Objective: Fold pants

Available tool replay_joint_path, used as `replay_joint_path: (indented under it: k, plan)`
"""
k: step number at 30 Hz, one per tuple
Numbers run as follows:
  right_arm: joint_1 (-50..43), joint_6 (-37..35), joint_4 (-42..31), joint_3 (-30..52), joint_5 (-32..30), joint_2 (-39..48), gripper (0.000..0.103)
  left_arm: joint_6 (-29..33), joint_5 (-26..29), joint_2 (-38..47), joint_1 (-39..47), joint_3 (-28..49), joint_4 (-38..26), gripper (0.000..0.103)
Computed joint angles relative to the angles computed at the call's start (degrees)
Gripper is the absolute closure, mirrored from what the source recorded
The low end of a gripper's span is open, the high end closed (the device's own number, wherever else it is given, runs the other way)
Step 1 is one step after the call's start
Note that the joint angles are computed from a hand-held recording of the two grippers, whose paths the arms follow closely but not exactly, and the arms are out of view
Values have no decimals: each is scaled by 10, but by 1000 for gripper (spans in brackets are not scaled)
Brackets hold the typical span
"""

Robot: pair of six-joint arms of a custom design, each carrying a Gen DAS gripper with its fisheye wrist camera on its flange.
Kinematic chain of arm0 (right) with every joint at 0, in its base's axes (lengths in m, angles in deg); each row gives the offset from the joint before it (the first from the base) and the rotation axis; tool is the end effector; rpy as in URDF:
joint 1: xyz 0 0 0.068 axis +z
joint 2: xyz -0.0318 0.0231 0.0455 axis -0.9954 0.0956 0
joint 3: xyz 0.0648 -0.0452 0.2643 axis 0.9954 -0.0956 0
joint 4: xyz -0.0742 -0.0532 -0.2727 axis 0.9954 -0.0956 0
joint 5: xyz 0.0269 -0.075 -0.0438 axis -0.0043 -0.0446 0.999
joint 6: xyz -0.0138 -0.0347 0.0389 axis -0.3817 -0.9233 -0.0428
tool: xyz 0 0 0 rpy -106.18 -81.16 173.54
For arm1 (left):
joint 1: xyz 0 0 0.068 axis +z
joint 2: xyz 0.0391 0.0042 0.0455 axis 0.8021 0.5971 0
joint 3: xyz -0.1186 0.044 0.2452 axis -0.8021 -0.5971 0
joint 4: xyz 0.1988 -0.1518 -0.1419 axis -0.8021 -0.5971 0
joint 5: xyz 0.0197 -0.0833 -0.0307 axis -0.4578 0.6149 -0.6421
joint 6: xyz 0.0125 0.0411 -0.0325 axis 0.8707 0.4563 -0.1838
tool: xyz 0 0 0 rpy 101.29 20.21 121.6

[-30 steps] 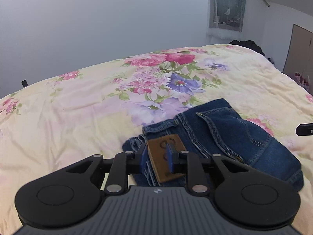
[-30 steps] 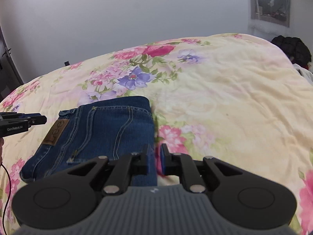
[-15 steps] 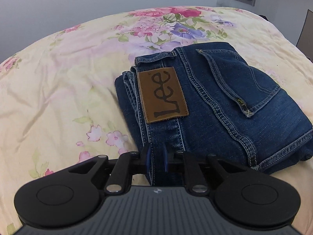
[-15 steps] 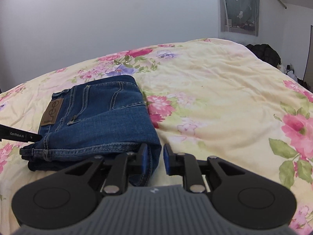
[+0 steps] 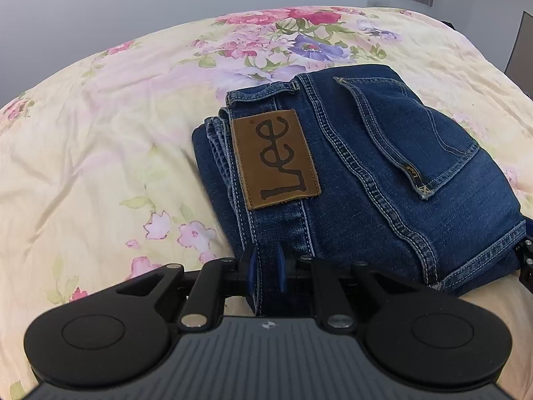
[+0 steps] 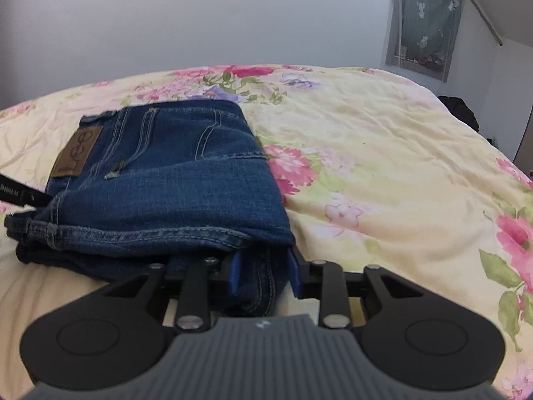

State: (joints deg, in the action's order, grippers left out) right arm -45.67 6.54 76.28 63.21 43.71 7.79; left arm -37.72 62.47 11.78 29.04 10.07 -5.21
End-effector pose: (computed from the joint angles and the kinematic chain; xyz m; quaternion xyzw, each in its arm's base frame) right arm 0.2295 0.1641 0.1007 -0.0947 0.9004 -0.0222 0.4240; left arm 0.2418 -0.1001 0.1352 0.0226 0.9523 0.0058 0.3044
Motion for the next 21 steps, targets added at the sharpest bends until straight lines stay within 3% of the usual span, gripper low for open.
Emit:
replay_joint_path:
  k: [2,3,6,9,15,18,21]
  plan:
    - [0,3,-8,-1,0,-3,80,-3,-3,3,-2,2,-2,87]
    - [-5,12,-14,-4,-11,-12,91,-5,-6,5,-4,4,-4,87]
    - [3,40,-24,-36,-3,-71,103,-5,-14,13,-9,15,-16,87]
    - [15,56,-51,-74,24,-145,103,-3,-18,22,-11,25,-26,87]
    - [-49,143,-129,-109,-40,-233,103,-11,-33,28,-21,31,-31,87]
    - [-48,116,-73,-139,-34,-268,103,-12,-35,31,-23,35,-35,87]
    - [-39,110,-24,-140,-51,-246,99,-9,-32,29,-21,32,-33,87]
